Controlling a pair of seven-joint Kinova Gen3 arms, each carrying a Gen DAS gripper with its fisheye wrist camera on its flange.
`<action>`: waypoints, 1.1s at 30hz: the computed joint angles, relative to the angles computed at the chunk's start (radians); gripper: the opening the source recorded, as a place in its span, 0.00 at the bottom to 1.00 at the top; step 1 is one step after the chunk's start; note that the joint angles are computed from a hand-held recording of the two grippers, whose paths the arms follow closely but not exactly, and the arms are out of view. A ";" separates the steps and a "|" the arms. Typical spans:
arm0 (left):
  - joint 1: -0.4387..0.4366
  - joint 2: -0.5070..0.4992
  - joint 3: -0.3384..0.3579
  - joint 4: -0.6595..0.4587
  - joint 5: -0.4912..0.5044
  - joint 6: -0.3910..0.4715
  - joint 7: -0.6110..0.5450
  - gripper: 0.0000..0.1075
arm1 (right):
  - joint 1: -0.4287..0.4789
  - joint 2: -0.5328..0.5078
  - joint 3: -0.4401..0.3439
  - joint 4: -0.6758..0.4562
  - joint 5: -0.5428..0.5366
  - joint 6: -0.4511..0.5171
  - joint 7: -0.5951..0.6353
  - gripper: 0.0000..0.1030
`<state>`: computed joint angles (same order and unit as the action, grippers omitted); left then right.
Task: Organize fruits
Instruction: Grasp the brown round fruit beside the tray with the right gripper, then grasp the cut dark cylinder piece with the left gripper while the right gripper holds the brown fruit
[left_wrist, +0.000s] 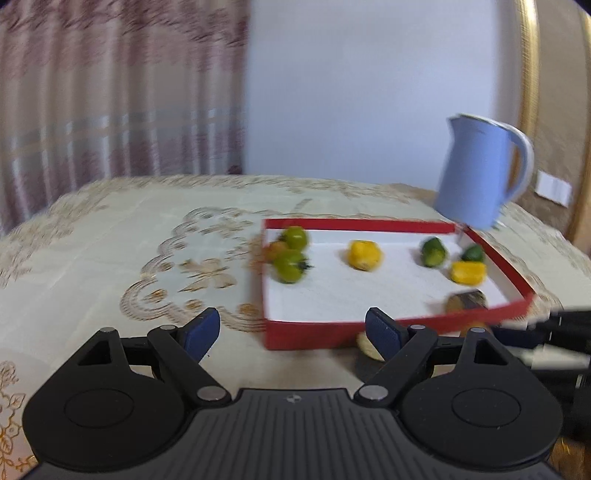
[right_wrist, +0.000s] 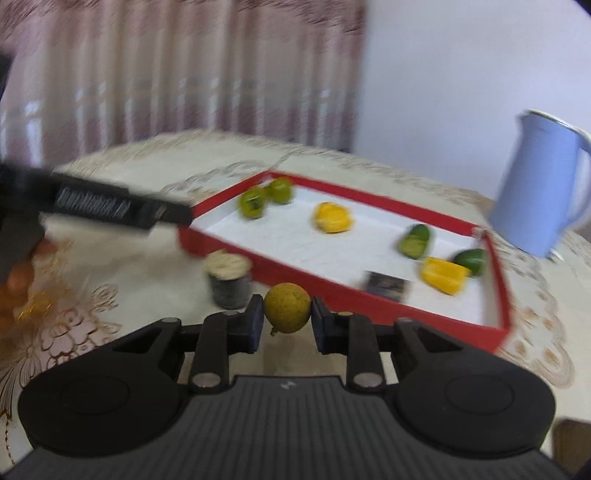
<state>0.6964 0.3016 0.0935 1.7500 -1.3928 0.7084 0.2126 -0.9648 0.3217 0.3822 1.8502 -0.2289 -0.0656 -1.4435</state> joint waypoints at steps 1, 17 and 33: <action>0.013 0.011 0.004 -0.007 -0.015 0.012 -0.013 0.80 | 0.011 -0.011 -0.003 0.018 -0.010 -0.013 -0.012 0.25; 0.104 0.191 -0.055 -0.267 0.242 0.109 -0.393 0.80 | 0.355 -0.035 -0.334 0.105 -0.055 -0.124 -0.039 0.25; 0.120 0.186 -0.129 -0.294 0.404 0.044 -0.454 0.33 | 0.343 -0.030 -0.320 0.100 -0.096 -0.115 -0.014 0.25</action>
